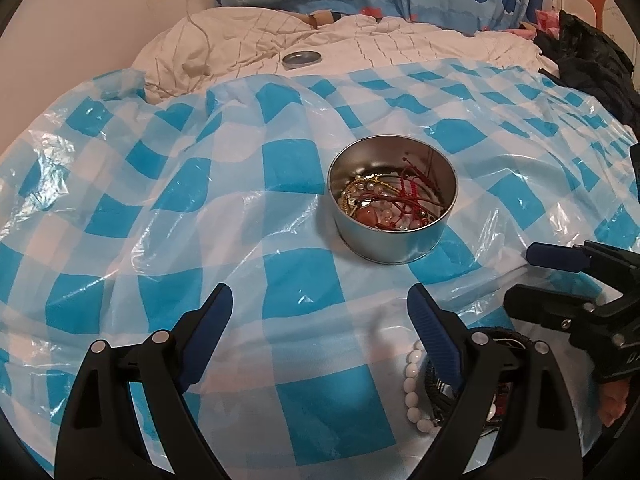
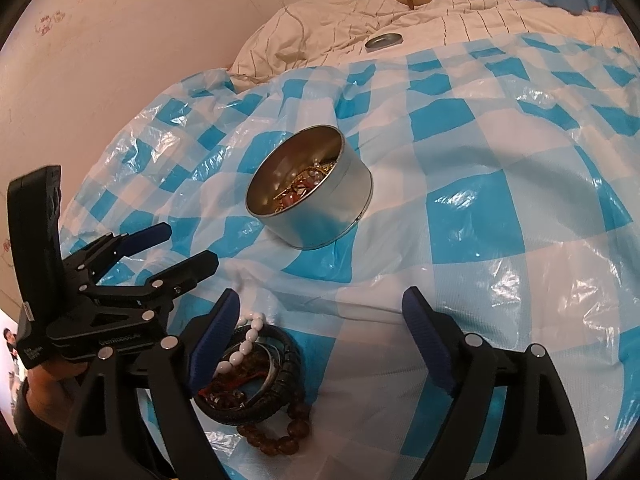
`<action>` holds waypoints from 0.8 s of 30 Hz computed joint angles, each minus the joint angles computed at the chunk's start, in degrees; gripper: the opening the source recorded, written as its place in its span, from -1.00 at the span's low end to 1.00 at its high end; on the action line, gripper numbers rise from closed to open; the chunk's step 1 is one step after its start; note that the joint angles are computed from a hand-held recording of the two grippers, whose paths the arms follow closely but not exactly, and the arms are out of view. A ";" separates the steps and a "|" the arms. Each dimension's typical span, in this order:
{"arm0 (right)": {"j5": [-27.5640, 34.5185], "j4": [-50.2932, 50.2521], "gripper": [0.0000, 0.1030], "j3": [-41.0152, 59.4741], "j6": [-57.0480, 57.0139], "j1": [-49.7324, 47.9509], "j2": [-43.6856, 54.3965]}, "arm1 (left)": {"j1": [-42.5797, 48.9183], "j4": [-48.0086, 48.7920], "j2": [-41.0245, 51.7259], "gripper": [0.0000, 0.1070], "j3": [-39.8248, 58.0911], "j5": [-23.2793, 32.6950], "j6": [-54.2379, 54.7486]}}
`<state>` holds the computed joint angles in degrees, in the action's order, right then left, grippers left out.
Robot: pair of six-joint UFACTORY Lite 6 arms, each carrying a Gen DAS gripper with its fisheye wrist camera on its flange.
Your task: Organize jewelry
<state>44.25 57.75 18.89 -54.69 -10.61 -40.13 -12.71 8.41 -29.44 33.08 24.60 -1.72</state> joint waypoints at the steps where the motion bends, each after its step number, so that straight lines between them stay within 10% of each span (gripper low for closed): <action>1: -0.45 -0.33 0.57 -0.07 0.47 0.58 -0.30 | 0.12 -0.49 0.02 0.60 0.00 0.03 0.34; 24: -10.34 -14.66 0.69 0.02 15.27 11.38 -5.90 | -0.59 -1.72 2.15 0.64 -0.12 -0.59 0.25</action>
